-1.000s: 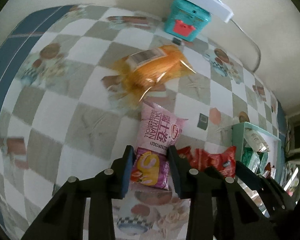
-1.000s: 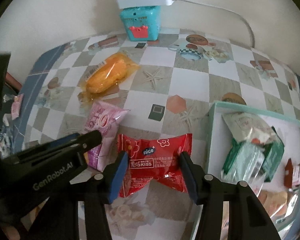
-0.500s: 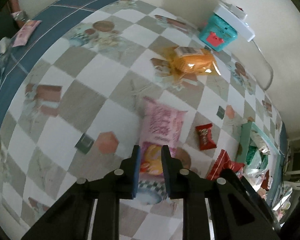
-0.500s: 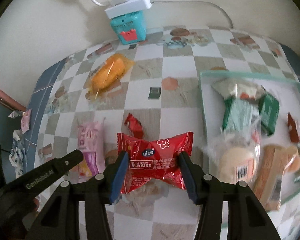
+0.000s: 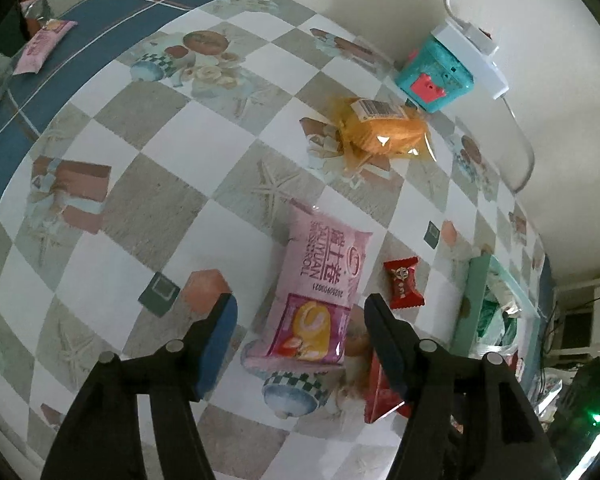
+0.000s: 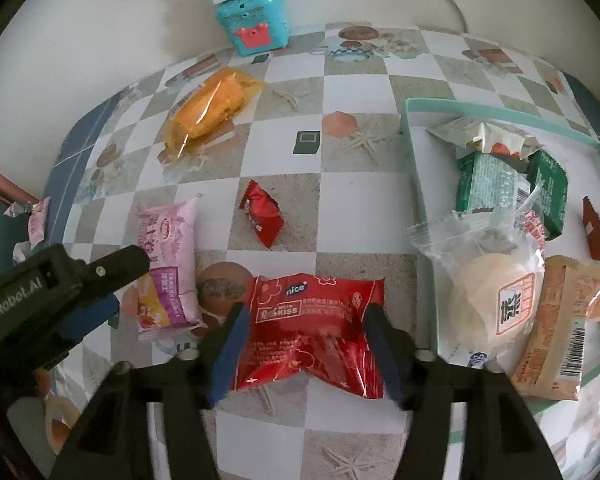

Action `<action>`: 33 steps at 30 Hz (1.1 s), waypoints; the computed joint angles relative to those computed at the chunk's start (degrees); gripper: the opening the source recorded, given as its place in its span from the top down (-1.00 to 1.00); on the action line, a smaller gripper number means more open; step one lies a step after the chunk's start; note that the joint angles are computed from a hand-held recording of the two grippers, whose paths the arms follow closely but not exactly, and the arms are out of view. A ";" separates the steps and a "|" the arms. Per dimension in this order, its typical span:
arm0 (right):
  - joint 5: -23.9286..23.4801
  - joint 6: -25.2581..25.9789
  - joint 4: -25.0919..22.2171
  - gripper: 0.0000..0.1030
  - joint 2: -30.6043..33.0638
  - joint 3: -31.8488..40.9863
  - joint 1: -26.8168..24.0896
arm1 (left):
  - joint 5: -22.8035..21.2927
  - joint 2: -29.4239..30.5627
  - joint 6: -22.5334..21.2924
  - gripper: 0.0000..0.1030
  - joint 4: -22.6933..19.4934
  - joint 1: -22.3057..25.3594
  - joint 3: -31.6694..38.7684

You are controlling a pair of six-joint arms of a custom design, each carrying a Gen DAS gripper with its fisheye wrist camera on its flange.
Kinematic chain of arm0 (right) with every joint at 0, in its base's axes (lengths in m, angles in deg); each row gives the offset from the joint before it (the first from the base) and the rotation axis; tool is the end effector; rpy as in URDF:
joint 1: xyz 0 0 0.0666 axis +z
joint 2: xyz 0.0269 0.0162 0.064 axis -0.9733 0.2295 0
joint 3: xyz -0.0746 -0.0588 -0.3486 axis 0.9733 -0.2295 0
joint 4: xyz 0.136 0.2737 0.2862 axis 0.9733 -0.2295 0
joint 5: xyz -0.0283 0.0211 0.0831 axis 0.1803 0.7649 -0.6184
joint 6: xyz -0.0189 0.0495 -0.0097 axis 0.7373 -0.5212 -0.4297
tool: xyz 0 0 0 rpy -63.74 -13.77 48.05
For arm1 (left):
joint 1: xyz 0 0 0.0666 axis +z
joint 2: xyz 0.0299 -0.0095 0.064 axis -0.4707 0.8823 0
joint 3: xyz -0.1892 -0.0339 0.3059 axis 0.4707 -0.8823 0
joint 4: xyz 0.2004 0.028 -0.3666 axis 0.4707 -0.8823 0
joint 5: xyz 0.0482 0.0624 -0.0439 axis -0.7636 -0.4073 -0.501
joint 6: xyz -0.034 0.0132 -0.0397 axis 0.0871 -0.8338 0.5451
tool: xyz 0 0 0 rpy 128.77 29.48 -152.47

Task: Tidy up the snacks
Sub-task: 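Lift the pink Swiss roll and red Rollkiss packs with both grippers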

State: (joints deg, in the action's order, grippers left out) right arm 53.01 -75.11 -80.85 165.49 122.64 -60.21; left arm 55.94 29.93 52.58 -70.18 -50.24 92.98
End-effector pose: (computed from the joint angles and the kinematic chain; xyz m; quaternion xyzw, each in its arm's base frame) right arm 0.4341 0.1307 0.3900 -0.0045 0.9870 0.0766 0.1413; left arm 0.4352 -0.1812 0.3892 -0.2423 0.9487 -0.1535 0.1330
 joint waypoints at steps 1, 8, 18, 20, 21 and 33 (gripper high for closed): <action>0.10 0.09 0.03 -0.49 0.08 -0.10 0.04 | 0.08 0.55 -0.56 -0.30 -0.23 0.02 0.33; 1.83 0.53 -0.04 -0.63 1.15 -0.46 1.33 | 1.14 3.64 -2.86 -0.30 -0.79 -0.55 2.05; 4.70 0.82 0.69 -0.63 1.16 -1.02 2.59 | -0.41 6.07 -2.53 -0.30 -2.78 -0.94 3.34; 4.91 0.68 0.71 -0.55 0.95 -1.08 2.51 | -0.63 5.74 -1.98 -0.20 -2.72 -0.69 3.10; 4.77 0.57 0.90 -0.52 0.77 -1.16 2.36 | -0.92 5.71 -1.96 -0.16 -3.02 -0.65 3.19; 1.51 -0.42 1.37 -0.35 -1.16 -0.75 0.50 | -1.58 4.97 -2.20 0.11 -2.69 -0.21 2.51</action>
